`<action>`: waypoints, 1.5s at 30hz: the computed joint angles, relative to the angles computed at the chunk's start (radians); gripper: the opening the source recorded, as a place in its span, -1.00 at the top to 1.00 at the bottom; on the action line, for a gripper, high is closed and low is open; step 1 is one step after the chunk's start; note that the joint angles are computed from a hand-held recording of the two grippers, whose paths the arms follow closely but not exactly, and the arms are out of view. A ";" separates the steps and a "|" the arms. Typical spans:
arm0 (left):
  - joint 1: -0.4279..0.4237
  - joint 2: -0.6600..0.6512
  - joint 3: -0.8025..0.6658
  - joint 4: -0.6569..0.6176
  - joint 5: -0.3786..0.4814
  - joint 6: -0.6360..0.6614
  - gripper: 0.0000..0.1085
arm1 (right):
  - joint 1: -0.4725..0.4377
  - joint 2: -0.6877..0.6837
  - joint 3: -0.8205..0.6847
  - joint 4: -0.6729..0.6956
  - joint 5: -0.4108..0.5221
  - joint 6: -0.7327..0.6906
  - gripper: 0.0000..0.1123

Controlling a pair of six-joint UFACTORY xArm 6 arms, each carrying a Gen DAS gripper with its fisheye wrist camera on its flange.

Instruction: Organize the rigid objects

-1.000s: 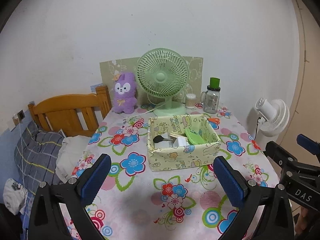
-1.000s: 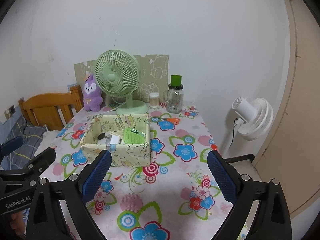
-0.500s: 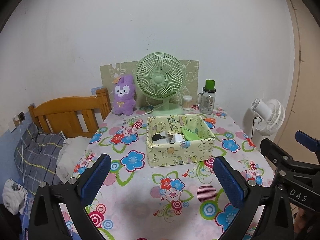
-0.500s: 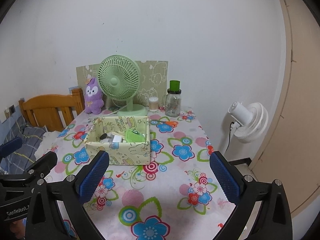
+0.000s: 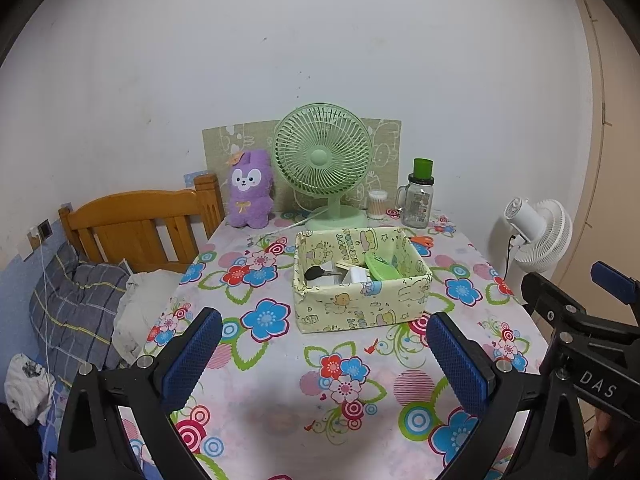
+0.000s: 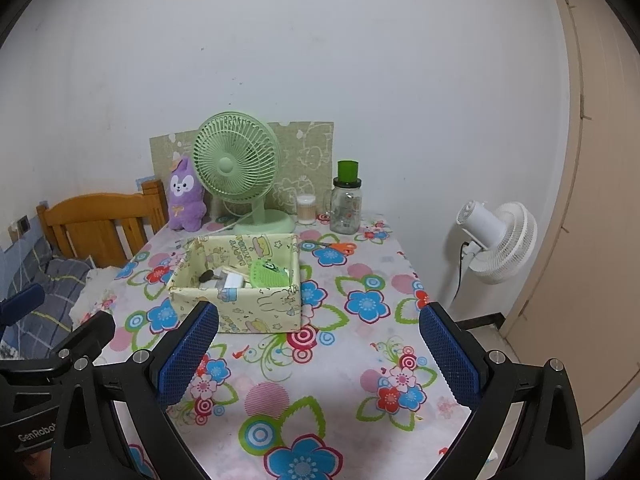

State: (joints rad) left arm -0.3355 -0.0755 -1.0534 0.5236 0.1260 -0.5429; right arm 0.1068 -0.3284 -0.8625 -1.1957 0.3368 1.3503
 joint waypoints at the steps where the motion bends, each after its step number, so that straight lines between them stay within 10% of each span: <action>1: -0.003 0.001 0.000 -0.016 0.002 0.013 -0.89 | 0.002 0.000 0.000 -0.004 0.005 0.006 -0.81; 45: 0.001 -0.020 0.014 0.155 -0.003 -0.171 -0.89 | -0.002 -0.028 0.016 -0.106 0.008 0.088 -0.81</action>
State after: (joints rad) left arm -0.3342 -0.0951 -1.0395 0.6789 0.1231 -0.7138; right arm 0.1052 -0.3569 -0.8461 -1.3020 0.3445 1.4387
